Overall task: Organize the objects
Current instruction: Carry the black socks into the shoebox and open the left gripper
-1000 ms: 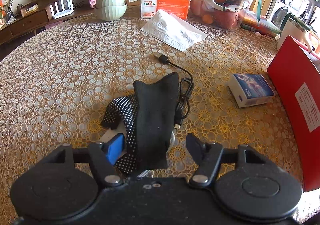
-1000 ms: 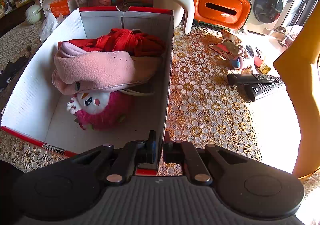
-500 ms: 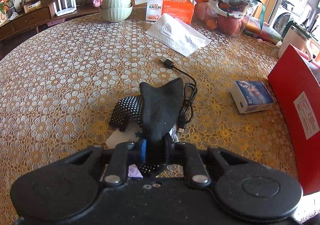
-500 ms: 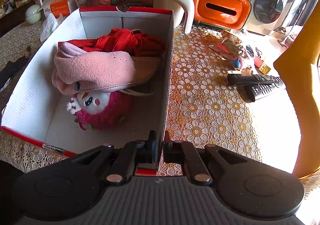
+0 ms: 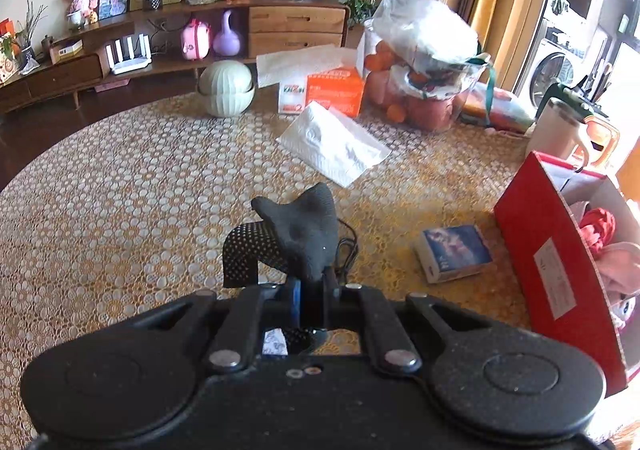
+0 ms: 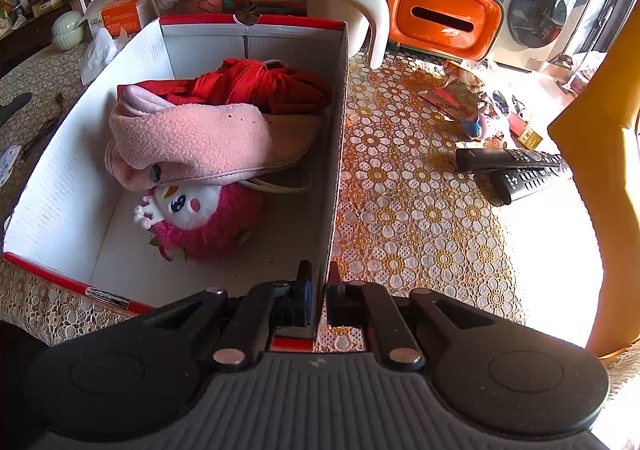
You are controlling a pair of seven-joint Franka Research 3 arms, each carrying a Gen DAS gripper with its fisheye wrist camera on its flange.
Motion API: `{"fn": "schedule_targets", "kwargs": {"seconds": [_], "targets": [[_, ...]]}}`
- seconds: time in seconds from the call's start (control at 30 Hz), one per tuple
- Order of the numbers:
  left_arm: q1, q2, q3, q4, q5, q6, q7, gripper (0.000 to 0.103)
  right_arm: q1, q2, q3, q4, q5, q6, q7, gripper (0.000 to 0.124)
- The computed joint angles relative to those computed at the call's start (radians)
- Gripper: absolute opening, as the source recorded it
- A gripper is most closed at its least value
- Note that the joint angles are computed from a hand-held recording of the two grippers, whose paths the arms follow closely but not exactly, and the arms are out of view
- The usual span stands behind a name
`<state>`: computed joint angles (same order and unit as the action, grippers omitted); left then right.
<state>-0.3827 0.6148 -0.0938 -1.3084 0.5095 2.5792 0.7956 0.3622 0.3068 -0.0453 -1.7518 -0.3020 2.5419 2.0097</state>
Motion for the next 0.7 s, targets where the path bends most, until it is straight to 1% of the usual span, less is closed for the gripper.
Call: {"fn": "schedule_targets", "kwargs": {"seconds": [0.2, 0.5, 0.63, 0.7], "targets": [[-0.013, -0.008, -0.037, 0.040, -0.015, 0.030, 0.084, 0.007, 0.001, 0.000, -0.001, 0.000, 0.000, -0.001, -0.001, 0.006], [-0.053, 0.032, -0.098, 0.141, -0.095, 0.067, 0.279, 0.007, 0.004, 0.003, -0.002, 0.004, -0.008, 0.000, 0.003, 0.007], [-0.080, 0.088, -0.117, 0.237, -0.142, 0.047, 0.375, 0.007, 0.004, 0.003, -0.002, 0.004, -0.008, 0.000, 0.003, 0.007], [-0.101, 0.131, -0.120, 0.312, -0.162, 0.021, 0.420, 0.007, 0.004, 0.003, -0.002, 0.004, -0.008, 0.000, 0.003, 0.007]]}}
